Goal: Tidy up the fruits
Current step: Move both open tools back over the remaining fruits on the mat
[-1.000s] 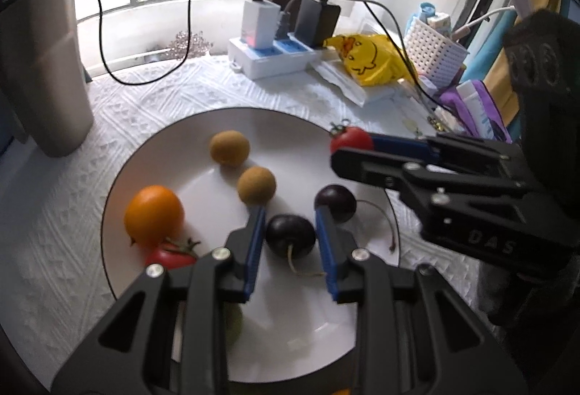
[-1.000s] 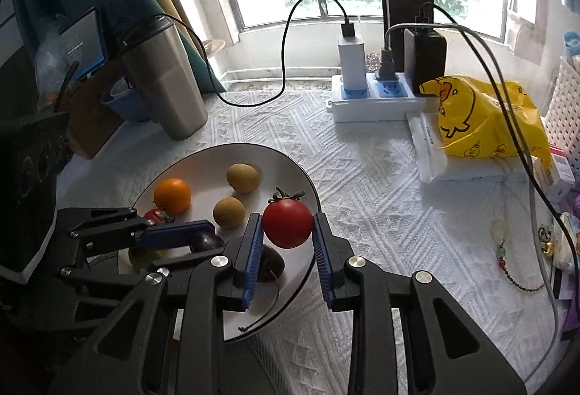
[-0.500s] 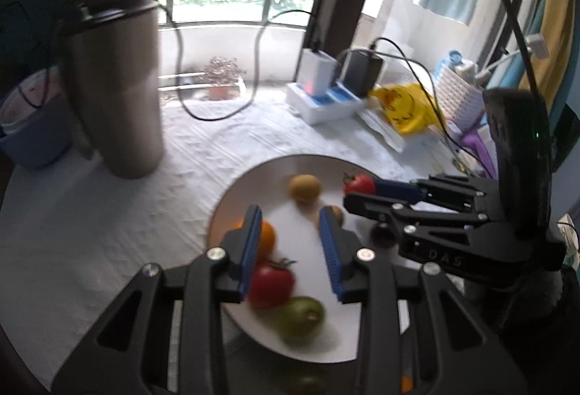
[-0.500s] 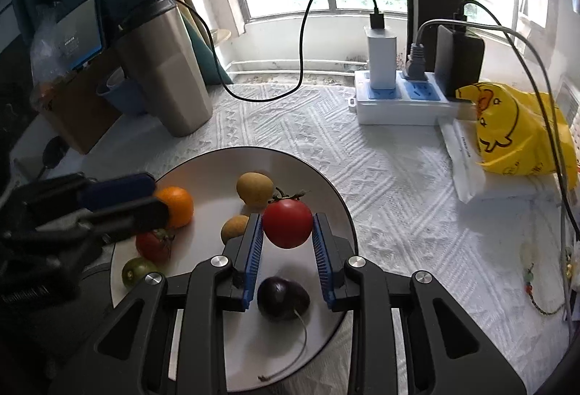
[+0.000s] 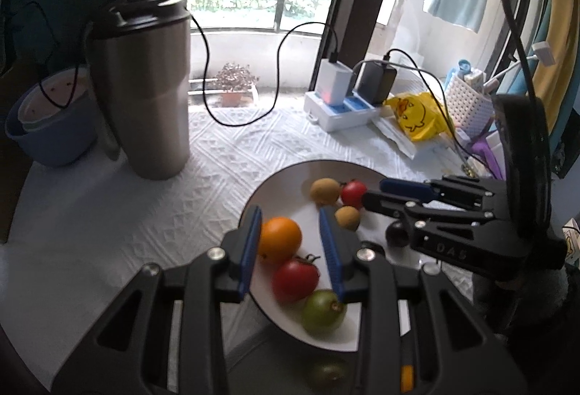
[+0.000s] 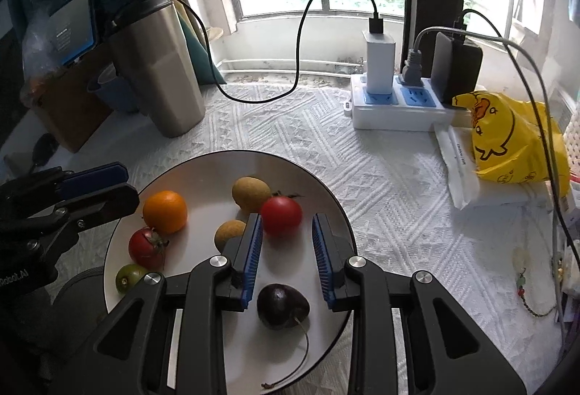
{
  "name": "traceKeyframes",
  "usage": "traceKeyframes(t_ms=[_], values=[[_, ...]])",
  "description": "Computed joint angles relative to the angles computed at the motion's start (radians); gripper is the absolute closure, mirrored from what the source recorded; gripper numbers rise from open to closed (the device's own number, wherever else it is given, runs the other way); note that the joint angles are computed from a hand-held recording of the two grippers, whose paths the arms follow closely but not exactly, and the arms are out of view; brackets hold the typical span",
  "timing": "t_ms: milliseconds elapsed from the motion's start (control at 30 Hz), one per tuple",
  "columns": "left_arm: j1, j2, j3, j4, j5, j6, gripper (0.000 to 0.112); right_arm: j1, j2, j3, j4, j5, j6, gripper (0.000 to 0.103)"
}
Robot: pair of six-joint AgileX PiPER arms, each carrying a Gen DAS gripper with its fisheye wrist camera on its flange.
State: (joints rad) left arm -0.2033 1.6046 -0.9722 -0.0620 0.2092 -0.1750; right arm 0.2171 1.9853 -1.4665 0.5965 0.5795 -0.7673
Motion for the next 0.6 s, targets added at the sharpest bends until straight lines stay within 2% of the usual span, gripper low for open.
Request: traceKeyframes(t_ms=[233,433,500,600], values=[[0.006,-0.082,0.065,0.016,-0.003,-0.031,0.078,0.008,-0.096,0.087,0.025,-0.033,-0.018,0.073],[-0.018,-0.169,0.128,0.139,-0.005,-0.171,0.076,0.017,-0.191,0.179,0.041,-0.056,-0.034,0.073],[-0.019,-0.194,0.151,0.140,-0.013,-0.182,0.070,0.022,-0.228,0.220,0.049,-0.070,-0.041,0.073],[-0.023,-0.232,0.185,0.125,-0.012,-0.176,0.068,0.025,-0.280,0.275,0.065,-0.082,-0.049,0.073]])
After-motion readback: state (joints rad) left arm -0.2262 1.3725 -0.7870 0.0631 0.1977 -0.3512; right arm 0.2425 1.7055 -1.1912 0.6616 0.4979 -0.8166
